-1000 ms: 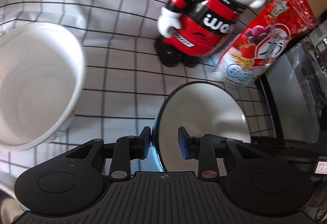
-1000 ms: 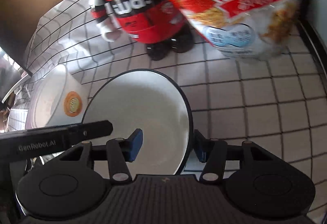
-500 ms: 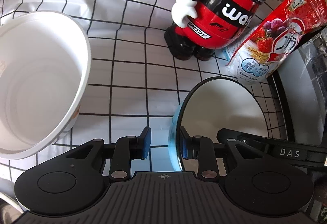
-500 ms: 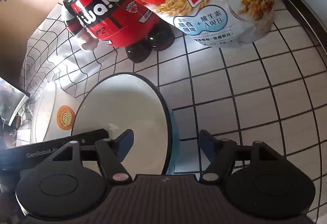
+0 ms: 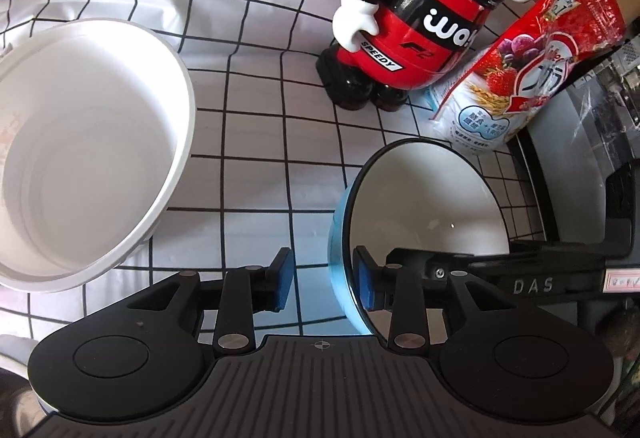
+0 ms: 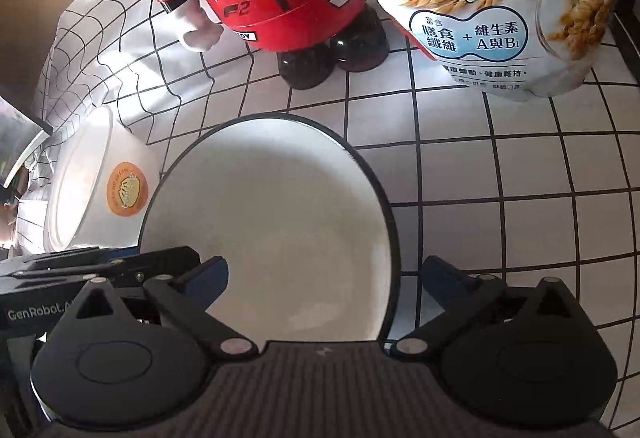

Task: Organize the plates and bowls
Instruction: 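Carry the blue bowl by its rim with both tools toward the yellow-rimmed plate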

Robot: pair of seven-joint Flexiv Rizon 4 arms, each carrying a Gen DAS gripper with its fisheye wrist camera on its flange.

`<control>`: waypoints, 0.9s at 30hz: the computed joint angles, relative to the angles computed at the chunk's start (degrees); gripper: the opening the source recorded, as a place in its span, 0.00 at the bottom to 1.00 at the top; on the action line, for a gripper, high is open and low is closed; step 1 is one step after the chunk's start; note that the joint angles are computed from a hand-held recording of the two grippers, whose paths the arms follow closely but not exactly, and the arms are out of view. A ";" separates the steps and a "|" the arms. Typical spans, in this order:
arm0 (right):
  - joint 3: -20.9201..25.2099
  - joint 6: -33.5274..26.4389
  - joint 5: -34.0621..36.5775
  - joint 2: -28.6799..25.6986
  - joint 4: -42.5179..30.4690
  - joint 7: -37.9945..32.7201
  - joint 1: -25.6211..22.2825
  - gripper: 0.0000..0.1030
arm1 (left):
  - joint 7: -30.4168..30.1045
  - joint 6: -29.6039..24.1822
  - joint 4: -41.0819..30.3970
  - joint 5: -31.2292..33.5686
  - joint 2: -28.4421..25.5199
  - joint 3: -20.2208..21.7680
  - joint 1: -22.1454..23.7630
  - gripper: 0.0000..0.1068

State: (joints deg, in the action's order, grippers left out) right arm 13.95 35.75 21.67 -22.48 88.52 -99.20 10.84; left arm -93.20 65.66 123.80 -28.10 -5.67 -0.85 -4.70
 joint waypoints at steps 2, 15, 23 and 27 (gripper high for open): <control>0.06 0.31 0.29 0.07 0.22 -0.18 -0.07 1.00 | 0.33 0.19 0.23 -0.38 0.09 -0.06 0.00 0.35; 0.12 5.00 3.10 1.74 2.48 -3.03 -1.39 0.80 | -5.28 0.04 -1.88 4.90 -1.57 0.40 0.04 0.32; -0.56 7.80 1.19 3.06 4.59 -2.25 -1.32 0.56 | -5.30 -3.00 -5.77 7.31 -4.33 -0.29 -0.18 0.32; -0.42 7.40 2.34 2.84 4.78 -2.34 -2.07 0.55 | -5.79 -4.49 -6.75 7.73 -5.40 -0.35 -0.09 0.29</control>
State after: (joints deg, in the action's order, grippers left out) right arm 13.52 43.15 24.01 -19.64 93.30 -101.54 8.77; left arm -98.99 61.16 117.05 -20.37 -11.08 -1.20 -4.79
